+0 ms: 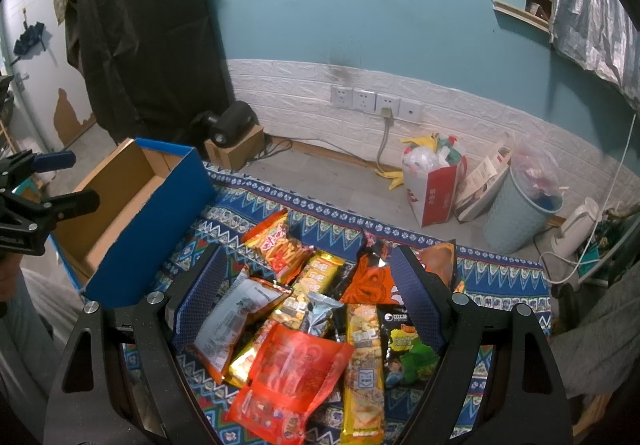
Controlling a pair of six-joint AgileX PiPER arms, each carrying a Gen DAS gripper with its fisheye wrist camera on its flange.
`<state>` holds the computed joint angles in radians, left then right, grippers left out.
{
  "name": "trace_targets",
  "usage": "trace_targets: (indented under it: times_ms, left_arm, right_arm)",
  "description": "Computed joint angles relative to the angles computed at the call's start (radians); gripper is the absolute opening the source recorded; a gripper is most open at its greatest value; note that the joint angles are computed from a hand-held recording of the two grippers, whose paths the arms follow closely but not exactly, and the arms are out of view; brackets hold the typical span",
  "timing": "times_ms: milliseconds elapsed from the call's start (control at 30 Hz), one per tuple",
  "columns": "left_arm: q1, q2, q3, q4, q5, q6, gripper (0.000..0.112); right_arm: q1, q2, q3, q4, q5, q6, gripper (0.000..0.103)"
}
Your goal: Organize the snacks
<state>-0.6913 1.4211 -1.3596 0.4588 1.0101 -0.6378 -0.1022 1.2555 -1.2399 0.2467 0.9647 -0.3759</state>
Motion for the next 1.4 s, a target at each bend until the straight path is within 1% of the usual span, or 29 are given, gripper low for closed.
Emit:
trace_targets:
  times_ms: [300,867,1167,1400]
  left_arm:
    - [0.000,0.016,-0.004,-0.003,0.002,0.003,0.102]
    - [-0.001,0.083,-0.063,-0.032,0.022,0.022,0.102]
    - [-0.013,0.153,-0.112,-0.049,0.024,0.024,0.102]
    - [-0.005,0.257,-0.156,-0.097,0.006,0.048,0.102]
  right_arm:
    - [-0.015,-0.007,0.004,0.009,0.004,-0.012,0.083]
    - [-0.115,-0.002,0.007,0.074,0.025,-0.076,0.083]
    - [-0.195,0.022,0.010,0.101,0.038,-0.116,0.083]
    - [-0.284,0.087,0.006,0.103,0.027,-0.133,0.083]
